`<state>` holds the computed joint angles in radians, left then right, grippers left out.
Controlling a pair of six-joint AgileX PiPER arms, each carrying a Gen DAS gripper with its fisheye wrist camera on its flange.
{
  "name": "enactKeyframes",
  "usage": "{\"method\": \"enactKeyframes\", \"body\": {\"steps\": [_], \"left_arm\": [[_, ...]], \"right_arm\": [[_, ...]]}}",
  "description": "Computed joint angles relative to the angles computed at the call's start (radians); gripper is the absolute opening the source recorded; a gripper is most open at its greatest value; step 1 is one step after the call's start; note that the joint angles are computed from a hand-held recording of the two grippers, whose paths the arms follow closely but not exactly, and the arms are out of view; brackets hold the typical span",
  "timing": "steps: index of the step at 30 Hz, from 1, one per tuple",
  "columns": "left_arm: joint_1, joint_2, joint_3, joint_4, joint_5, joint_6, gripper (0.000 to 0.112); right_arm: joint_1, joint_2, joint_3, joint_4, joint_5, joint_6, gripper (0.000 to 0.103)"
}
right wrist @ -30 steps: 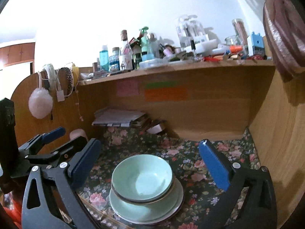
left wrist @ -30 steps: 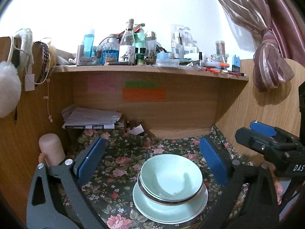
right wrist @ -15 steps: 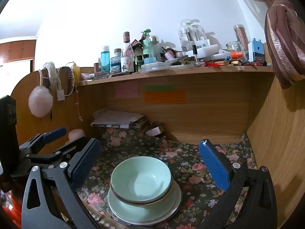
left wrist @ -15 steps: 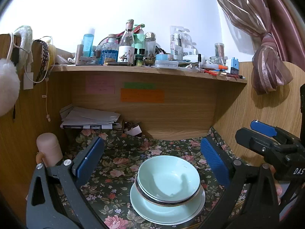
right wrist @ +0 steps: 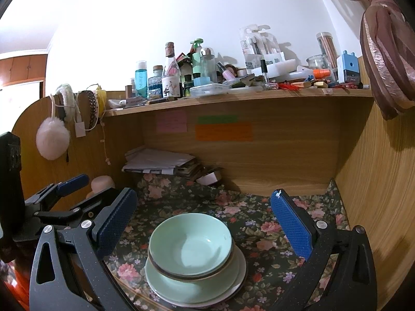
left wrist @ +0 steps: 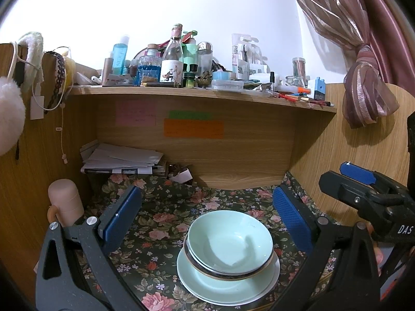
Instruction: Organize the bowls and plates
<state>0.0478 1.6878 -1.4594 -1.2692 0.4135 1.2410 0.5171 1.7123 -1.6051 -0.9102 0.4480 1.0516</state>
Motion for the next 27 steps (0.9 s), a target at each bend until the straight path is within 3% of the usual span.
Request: {"method": "enactKeyframes", "body": {"steps": [27], "left_arm": [[-0.013,0.001,0.002,-0.014,-0.008,0.014,0.103]], "right_arm": [[0.002,0.003,-0.004,-0.016,0.011,0.022,0.103]]}}
